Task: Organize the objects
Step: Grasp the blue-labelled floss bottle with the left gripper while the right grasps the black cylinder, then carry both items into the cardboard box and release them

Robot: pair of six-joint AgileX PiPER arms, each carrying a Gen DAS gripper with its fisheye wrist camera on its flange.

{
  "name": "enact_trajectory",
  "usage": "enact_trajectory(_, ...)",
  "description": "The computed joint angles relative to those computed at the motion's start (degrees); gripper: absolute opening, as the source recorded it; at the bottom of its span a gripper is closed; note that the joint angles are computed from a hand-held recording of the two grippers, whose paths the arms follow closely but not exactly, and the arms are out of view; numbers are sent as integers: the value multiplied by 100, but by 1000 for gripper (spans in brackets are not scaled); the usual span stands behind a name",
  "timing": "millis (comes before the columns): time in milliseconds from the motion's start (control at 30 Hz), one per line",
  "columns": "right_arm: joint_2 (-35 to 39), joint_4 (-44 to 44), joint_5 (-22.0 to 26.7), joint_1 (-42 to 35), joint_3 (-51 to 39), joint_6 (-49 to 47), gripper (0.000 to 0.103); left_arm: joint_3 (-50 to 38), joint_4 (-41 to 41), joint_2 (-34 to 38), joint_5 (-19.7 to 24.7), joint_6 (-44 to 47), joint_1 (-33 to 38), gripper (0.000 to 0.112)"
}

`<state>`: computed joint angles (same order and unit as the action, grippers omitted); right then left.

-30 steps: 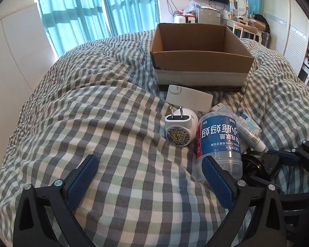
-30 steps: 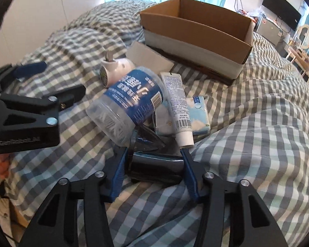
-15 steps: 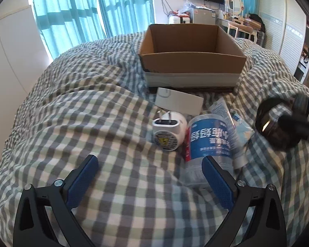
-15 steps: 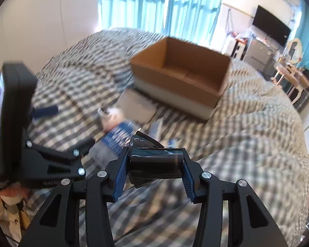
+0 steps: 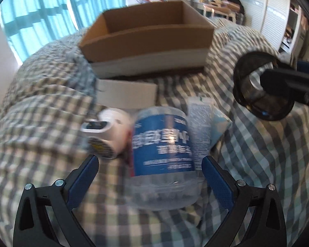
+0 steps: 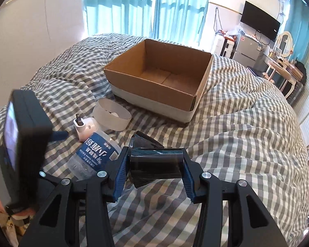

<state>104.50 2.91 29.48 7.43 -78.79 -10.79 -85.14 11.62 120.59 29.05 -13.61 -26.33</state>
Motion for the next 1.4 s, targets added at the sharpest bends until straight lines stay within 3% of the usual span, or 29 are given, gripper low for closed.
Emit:
enact_trajectory(67,14,129,-27,-56,24,-118,46,-148,-504,139,82,459,52,77)
enact_trajectory(133,16,261,-42,-100,33,-231,46,-153,-1248,149,75,1161,170,65)
enact_trajectory(467,-305,585,-275,-160,381,-469,46,305,-1905,-305,50,1681,335,64)
enact_trajectory(900,-1019,-86,-363,91,683,136,46,962,-2054,-1554,-307,1794,565,64)
enact_trajectory(1133,-931,-580,-179,232,172,340,46,-166,-1718,-1268,-9,1716,684,64)
enact_trajectory(1267,-533,-806,12,300,-578,329,46,-1034,-1437,-923,259,1617,768,64)
enact_trajectory(1400,82,-670,334,240,-1692,109,46,-2452,-1381,-238,845,1650,888,64)
